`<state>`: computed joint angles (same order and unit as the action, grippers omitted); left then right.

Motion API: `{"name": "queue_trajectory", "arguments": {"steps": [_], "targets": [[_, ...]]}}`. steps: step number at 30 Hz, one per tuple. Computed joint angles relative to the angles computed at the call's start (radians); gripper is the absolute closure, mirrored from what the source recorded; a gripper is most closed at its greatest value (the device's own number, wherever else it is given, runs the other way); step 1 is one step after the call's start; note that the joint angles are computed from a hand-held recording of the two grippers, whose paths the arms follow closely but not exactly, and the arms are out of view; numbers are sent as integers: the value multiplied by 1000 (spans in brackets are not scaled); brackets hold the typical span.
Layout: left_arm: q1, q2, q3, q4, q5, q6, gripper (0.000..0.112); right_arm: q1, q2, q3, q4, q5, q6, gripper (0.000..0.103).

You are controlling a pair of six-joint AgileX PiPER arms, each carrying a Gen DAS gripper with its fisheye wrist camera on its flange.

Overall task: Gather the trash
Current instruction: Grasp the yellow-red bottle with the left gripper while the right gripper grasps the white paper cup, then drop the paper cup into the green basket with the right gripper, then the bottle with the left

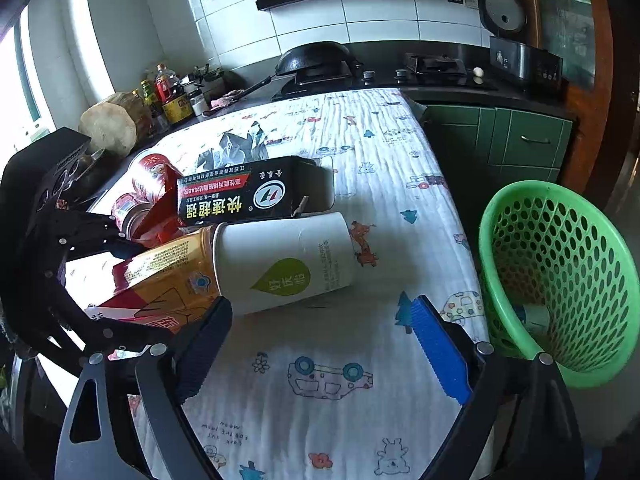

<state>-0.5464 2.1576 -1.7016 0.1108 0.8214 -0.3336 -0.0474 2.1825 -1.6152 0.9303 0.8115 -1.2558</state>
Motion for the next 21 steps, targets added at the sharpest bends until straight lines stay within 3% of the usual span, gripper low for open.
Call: {"name": "queue_trajectory", "arguments": {"steps": [3, 5, 11, 21], "targets": [[-4, 10, -4, 12, -16, -19, 34, 13, 21, -25, -4, 10, -19, 12], [-11, 8, 5, 36, -28, -42, 45, 18, 37, -50, -6, 25, -26, 12], [-12, -43, 95, 45, -78, -84, 46, 29, 87, -134, -22, 89, -24, 9], [-3, -131, 241, 24, -127, -92, 46, 80, 125, -174, -64, 77, 6, 9]]}}
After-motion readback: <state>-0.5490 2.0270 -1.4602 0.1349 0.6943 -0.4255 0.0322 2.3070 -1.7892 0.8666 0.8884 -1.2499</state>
